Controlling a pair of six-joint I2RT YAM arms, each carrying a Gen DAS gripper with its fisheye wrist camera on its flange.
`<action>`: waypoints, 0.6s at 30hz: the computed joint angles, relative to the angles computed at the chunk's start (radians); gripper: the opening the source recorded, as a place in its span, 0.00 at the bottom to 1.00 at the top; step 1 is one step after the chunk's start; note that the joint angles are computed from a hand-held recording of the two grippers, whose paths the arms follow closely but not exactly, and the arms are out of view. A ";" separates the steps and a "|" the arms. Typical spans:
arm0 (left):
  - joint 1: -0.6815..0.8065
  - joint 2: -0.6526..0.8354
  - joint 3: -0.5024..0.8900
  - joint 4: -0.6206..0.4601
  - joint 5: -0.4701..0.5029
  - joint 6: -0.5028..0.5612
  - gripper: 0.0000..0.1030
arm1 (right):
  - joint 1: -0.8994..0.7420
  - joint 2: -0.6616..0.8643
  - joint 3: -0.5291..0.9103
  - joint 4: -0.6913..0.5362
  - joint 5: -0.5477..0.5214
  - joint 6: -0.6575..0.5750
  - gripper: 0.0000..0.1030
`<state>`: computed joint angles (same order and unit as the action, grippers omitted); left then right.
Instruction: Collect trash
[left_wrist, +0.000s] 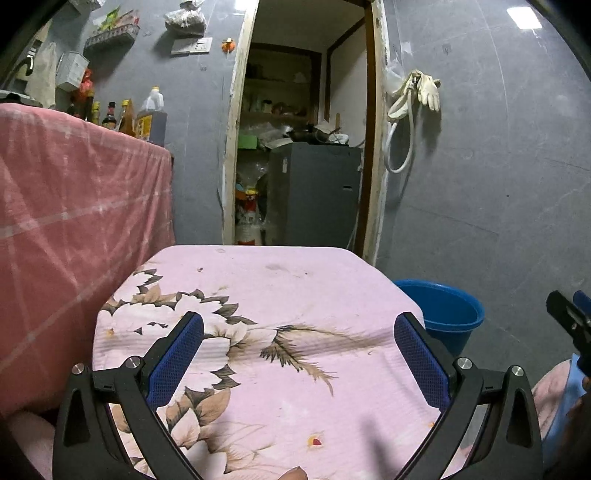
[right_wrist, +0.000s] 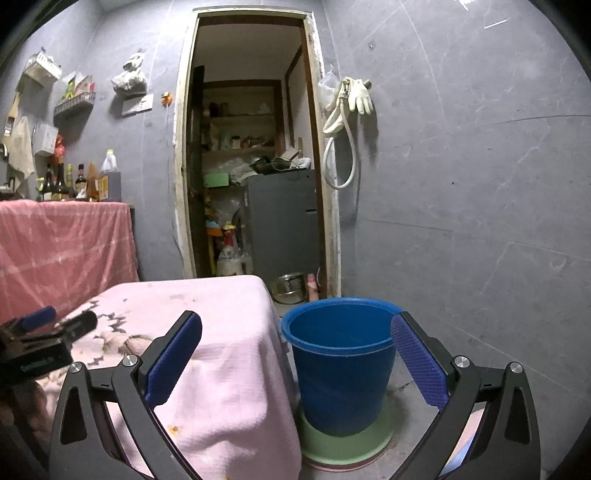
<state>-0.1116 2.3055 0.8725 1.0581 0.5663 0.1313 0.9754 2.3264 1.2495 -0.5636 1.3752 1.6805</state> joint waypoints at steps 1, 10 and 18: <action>0.000 0.006 0.000 0.007 -0.003 0.004 0.98 | 0.000 0.010 0.009 -0.010 -0.002 0.006 1.00; 0.005 0.029 0.009 0.012 -0.001 0.012 0.98 | -0.004 0.013 -0.016 0.042 -0.017 -0.020 1.00; 0.012 0.033 0.003 0.030 0.007 0.017 0.98 | -0.007 0.009 -0.019 0.048 -0.019 -0.027 1.00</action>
